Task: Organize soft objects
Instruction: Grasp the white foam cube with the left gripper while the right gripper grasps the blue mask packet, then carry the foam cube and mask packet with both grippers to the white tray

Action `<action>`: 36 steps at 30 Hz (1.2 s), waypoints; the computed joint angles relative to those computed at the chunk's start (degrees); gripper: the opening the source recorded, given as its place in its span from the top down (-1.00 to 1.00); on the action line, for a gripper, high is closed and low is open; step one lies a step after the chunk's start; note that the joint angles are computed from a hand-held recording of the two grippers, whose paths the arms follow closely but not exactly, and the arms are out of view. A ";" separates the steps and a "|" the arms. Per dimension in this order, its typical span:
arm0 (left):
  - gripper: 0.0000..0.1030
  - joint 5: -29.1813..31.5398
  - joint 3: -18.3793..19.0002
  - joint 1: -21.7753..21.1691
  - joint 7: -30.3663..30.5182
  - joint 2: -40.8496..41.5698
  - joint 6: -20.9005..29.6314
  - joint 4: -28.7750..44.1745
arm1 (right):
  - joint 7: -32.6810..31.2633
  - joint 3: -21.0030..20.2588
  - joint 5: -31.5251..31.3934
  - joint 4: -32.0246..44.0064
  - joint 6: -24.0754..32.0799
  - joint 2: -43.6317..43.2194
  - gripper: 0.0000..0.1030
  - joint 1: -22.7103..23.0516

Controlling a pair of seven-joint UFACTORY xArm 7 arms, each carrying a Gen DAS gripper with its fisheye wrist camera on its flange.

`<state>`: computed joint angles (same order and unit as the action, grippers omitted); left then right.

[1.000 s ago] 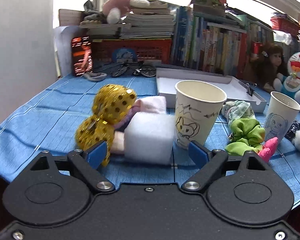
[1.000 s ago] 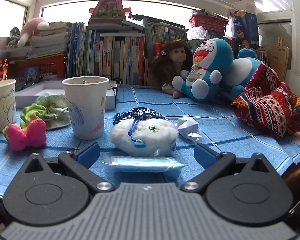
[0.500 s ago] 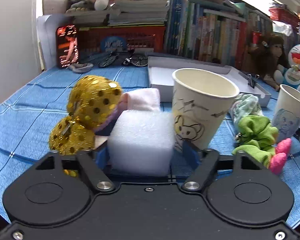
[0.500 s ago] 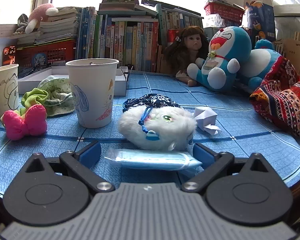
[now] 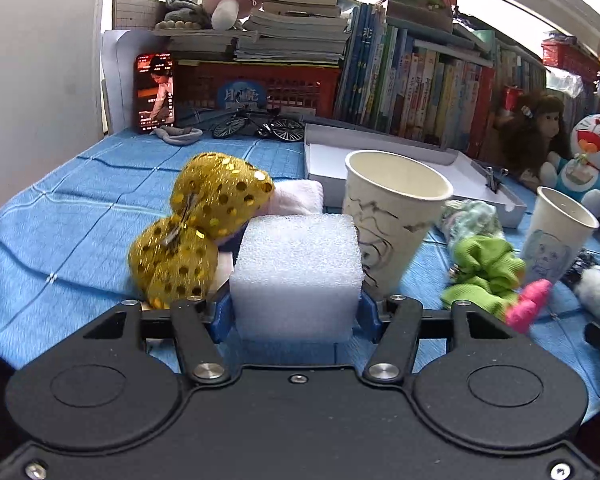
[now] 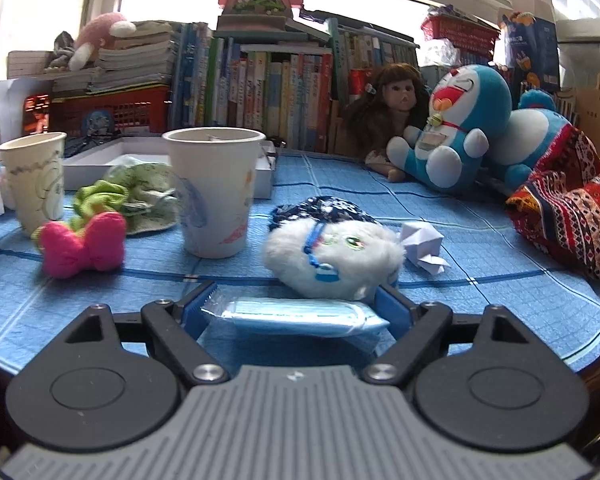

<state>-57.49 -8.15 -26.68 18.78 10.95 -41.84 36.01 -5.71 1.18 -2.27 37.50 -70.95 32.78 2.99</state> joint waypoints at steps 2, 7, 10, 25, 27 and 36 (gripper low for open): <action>-0.10 -1.05 -0.58 -0.65 0.30 -1.07 -0.25 -1.08 | -0.37 -0.01 -0.94 -0.64 -0.13 -0.57 -0.65 0.09; -0.10 -1.26 -1.76 -1.24 1.06 -3.78 -0.55 -2.86 | -0.72 0.35 -2.76 -2.00 -1.34 -1.93 -0.65 0.17; -0.10 0.07 -2.35 -1.11 0.88 -5.70 -0.98 -3.65 | 0.42 0.61 -4.66 -2.42 -1.09 -3.33 -0.65 -0.37; -0.10 6.68 -2.65 2.38 6.07 -9.82 4.60 2.56 | 7.67 0.95 -9.07 1.17 9.20 -11.66 -0.65 -2.12; -0.10 7.42 -2.44 2.93 6.86 -9.84 6.07 4.12 | 8.24 0.94 -10.16 1.83 10.11 -12.65 -0.65 -2.34; -0.10 6.48 -0.35 5.82 10.90 -8.89 17.34 14.09 | 12.60 1.23 -15.71 7.91 16.73 -15.39 -0.65 -3.35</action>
